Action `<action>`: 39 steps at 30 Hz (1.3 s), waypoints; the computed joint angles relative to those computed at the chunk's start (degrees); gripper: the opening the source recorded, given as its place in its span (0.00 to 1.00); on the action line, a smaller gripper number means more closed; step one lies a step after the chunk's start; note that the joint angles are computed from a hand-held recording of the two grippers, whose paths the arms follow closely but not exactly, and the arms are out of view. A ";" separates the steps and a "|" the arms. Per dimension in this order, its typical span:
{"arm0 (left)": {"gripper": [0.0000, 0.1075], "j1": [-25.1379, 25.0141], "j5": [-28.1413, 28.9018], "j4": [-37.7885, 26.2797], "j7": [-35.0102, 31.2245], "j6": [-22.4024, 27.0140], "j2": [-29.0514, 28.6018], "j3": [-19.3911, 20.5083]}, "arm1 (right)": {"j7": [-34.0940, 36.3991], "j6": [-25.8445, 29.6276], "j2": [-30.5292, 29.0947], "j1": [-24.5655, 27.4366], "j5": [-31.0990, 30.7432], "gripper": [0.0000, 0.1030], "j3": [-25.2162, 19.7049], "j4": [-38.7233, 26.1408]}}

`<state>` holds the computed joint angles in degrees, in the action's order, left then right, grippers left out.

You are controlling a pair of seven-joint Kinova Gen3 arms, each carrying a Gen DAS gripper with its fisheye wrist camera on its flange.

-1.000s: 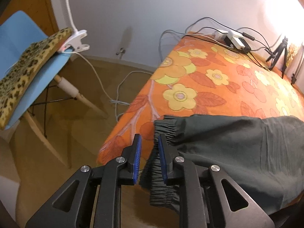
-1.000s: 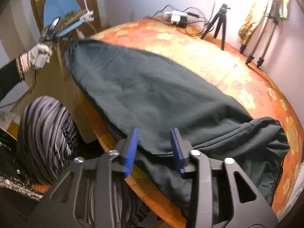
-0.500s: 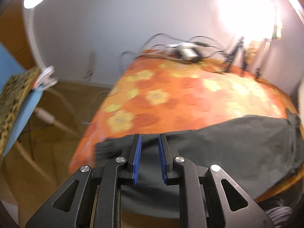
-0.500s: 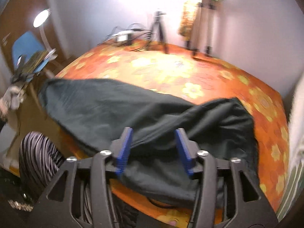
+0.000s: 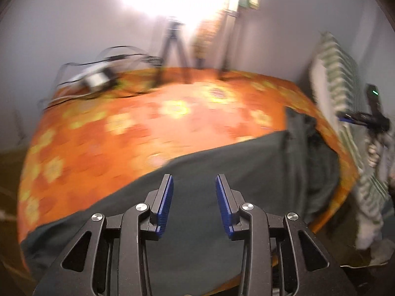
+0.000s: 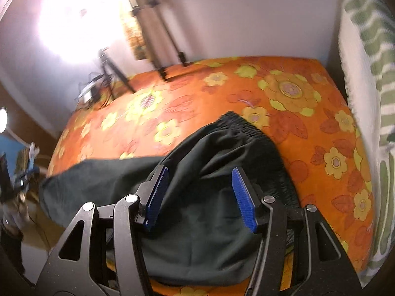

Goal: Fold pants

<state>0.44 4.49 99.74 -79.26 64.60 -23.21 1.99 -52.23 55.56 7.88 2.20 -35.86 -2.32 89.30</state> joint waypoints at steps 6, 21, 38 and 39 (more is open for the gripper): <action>0.32 5.49 4.77 -7.05 -1.04 -1.63 11.19 4.23 | -7.47 2.72 8.60 0.72 0.28 0.55 -0.52 -8.61; 0.32 13.40 12.07 -12.31 -4.79 -6.85 29.45 7.12 | -28.61 13.66 26.54 -10.56 17.24 0.55 -3.15 -34.40; 0.05 16.68 9.58 -9.91 -5.97 -11.71 30.94 8.13 | -37.76 19.73 33.58 -23.63 37.72 0.55 0.59 -44.48; 0.05 16.95 9.08 -9.93 -5.87 -11.75 30.84 8.20 | -37.88 19.30 33.29 -23.87 38.16 0.54 0.65 -43.89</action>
